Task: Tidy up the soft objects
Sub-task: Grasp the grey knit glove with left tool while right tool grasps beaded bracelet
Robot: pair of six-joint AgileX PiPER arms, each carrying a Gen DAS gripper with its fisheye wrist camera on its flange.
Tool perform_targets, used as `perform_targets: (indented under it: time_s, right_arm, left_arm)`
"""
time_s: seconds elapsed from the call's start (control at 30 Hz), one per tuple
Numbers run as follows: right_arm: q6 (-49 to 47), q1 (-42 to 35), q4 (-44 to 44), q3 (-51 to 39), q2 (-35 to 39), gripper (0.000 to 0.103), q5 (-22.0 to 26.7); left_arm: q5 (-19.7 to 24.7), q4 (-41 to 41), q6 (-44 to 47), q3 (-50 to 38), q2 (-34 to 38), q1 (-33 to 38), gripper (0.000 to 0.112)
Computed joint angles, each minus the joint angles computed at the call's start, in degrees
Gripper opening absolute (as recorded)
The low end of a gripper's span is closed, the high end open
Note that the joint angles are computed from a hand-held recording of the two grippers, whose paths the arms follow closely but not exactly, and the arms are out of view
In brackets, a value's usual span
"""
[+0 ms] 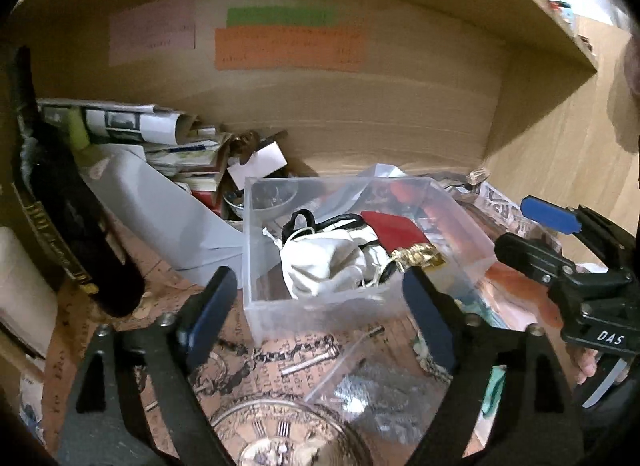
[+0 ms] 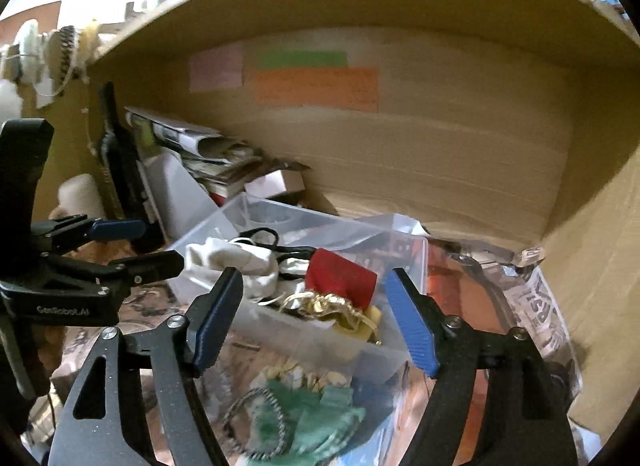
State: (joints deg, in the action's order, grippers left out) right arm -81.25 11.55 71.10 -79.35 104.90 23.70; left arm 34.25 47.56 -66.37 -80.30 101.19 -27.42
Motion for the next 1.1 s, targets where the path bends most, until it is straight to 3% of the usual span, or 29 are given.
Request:
perform_targets:
  time_s: [0.27, 0.6, 0.87, 1.03, 1.1]
  right_arm:
    - [-7.65, -1.23, 6.56, 9.26, -3.76, 0.072, 1.93]
    - [-3.03, -1.41, 0.67, 12.60, -2.72, 0.072, 4.09]
    - [-0.72, 0.84, -3.73, 11.97, -0.47, 0.072, 3.73]
    - [1.46, 2.44, -7.44, 11.41, 0.91, 0.072, 1.39]
    - [1.97, 3.25, -8.54, 11.66, 1.04, 0.067, -0.56]
  left_arm:
    - [-0.03, -0.10, -2.25, 5.03, -1.79, -3.43, 0.088]
    - [-1.47, -9.50, 2.85, 5.30, 5.21, -3.16, 0.088]
    - [-0.95, -5.76, -2.26, 12.22, 1.20, -3.33, 0.088]
    - [-4.10, -8.74, -0.71, 14.73, -1.01, -1.83, 0.088]
    - [-5.67, -10.47, 0.39, 14.44, -0.61, -1.53, 0.088]
